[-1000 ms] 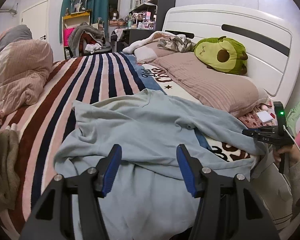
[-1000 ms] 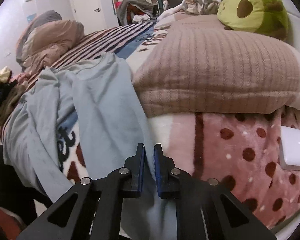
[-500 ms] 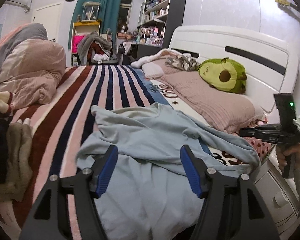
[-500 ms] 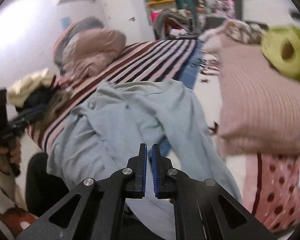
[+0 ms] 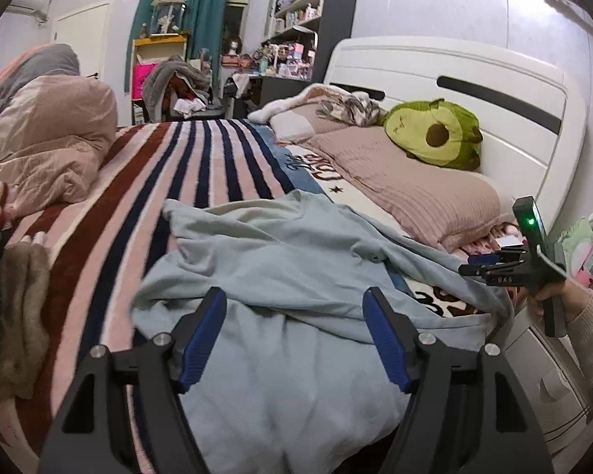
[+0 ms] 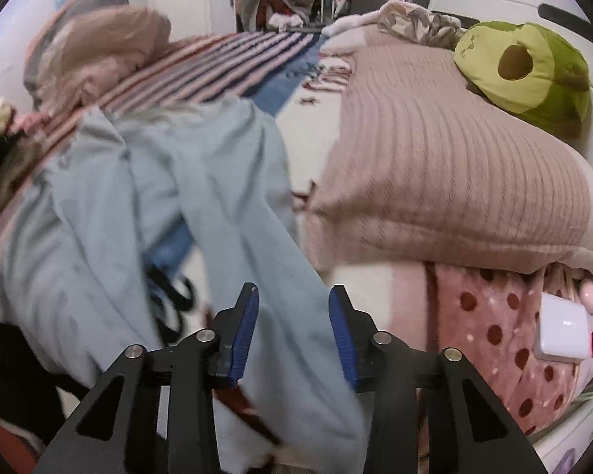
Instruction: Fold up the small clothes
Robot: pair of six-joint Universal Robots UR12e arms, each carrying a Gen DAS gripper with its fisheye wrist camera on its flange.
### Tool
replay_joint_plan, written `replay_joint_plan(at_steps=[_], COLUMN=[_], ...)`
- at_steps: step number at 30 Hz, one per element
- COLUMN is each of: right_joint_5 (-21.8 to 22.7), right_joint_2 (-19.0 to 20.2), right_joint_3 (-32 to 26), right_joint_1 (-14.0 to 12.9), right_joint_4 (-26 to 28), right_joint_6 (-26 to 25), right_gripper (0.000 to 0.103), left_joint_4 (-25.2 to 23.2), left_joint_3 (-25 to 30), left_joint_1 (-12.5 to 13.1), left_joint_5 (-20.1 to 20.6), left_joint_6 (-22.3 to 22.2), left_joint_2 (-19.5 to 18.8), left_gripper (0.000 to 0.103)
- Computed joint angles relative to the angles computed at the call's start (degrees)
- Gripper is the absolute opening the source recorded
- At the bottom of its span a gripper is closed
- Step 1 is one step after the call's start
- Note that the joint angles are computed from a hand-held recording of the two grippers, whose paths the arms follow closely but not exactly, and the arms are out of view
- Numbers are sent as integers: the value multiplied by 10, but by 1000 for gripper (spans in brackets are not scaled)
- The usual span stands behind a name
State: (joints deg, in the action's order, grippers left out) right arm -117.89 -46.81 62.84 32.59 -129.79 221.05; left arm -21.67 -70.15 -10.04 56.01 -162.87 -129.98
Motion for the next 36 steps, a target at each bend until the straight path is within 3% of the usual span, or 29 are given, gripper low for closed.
replay_joint_plan(at_steps=[8, 12, 15, 17, 18, 19, 26, 32, 36], right_joint_5=[68, 32, 56, 57, 56, 62, 74, 80, 88], right_joint_2=[-28, -28, -32, -32, -32, -33, -39, -27, 7], right_joint_3=[81, 73, 83, 83, 83, 87, 98, 49, -34], right_joint_1=[-17, -13, -17, -16, -15, -16, -10, 7, 18], right_joint_4=[-106, -72, -81, -78, -80, -92, -172, -212, -203], right_joint_6=[-1, -5, 0, 1, -2, -3, -9, -61, -112], right_gripper=[34, 39, 41, 34, 15, 4, 1, 1, 0], left_joint_4=[-43, -51, -48, -47, -47, -45, -23, 21, 62], left_joint_3=[28, 32, 29, 28, 27, 26, 10, -13, -36], left_joint_1=[-22, -25, -24, -23, -23, -23, -18, -2, 17], left_joint_5=[25, 28, 30, 32, 32, 33, 20, -15, -28], left_joint_6=[30, 40, 43, 40, 38, 36, 26, -2, -21], left_joint_2=[-16, -18, -15, -14, -13, -13, -3, 8, 19], left_gripper=[68, 68, 68, 68, 68, 68, 68, 68, 68])
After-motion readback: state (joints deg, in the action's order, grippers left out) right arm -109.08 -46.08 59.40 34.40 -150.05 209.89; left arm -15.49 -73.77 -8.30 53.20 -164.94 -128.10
